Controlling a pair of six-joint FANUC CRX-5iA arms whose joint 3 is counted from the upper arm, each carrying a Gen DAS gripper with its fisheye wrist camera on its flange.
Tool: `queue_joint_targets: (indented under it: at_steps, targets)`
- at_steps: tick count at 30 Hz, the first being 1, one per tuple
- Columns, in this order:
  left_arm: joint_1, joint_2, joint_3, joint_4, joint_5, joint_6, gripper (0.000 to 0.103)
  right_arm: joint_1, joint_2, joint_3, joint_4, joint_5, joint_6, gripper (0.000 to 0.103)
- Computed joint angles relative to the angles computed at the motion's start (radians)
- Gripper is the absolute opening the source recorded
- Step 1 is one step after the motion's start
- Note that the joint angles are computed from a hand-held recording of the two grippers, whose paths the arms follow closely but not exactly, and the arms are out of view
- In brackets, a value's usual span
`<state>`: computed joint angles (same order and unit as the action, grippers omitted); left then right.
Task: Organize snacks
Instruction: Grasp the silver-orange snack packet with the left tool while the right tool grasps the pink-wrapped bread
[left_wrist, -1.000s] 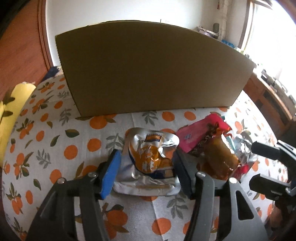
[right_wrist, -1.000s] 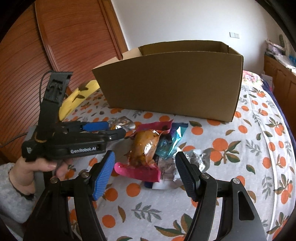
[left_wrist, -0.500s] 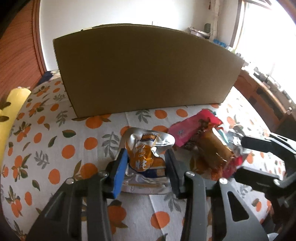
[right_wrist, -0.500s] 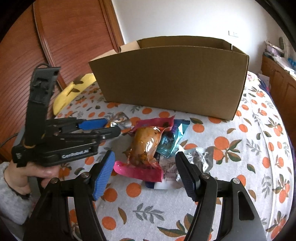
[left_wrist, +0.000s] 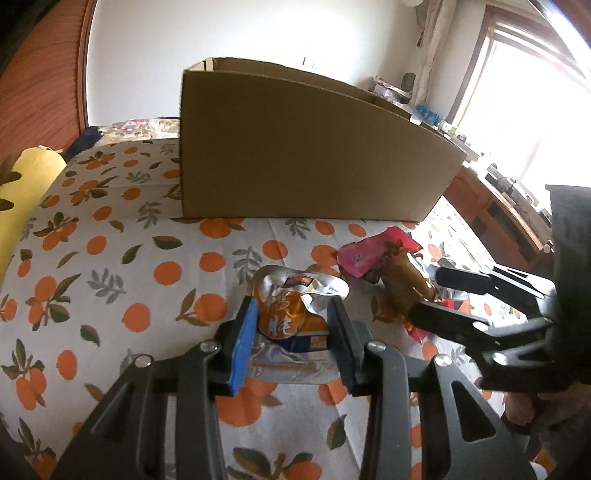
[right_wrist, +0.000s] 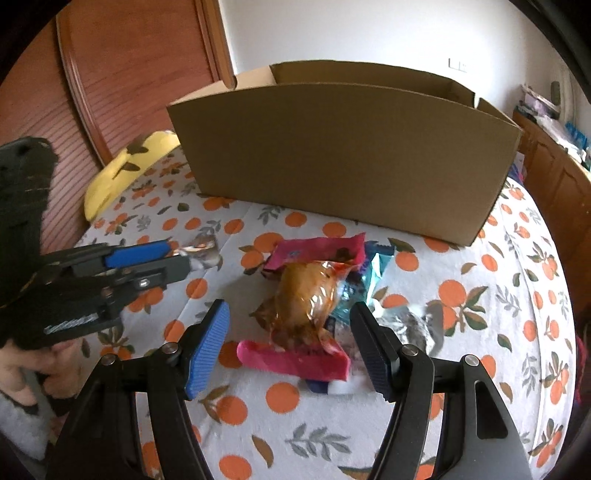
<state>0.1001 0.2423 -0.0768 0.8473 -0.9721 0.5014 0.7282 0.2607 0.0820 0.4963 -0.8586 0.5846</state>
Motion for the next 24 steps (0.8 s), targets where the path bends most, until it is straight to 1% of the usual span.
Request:
queue_joint_targets:
  at_steps: [3,6,9,18,20,22,24]
  targets:
    - [0.015,-0.01,-0.013,0.028,-0.014,-0.025,0.038,-0.005,0.037,0.047,-0.014,-0.038,0.017,0.069]
    - [0.029,-0.023,-0.03,0.052,-0.016,-0.051,0.038,-0.006,0.066,0.077,0.002,-0.067,0.024,0.069]
    - [0.043,-0.03,-0.039,0.07,-0.02,-0.07,0.038,-0.01,0.089,0.11,-0.003,-0.095,0.045,0.066]
    - [0.057,-0.04,-0.048,0.088,-0.023,-0.085,0.038,-0.017,0.161,0.193,0.006,-0.191,0.046,0.061]
    - [0.059,-0.043,-0.051,0.092,-0.022,-0.088,0.038,-0.012,0.176,0.206,0.021,-0.222,0.05,0.059]
    - [0.059,-0.045,-0.053,0.092,-0.021,-0.088,0.038,-0.01,0.175,0.202,0.027,-0.224,0.044,0.057]
    - [0.06,-0.044,-0.051,0.09,-0.023,-0.088,0.038,-0.012,0.174,0.209,0.015,-0.228,0.052,0.053]
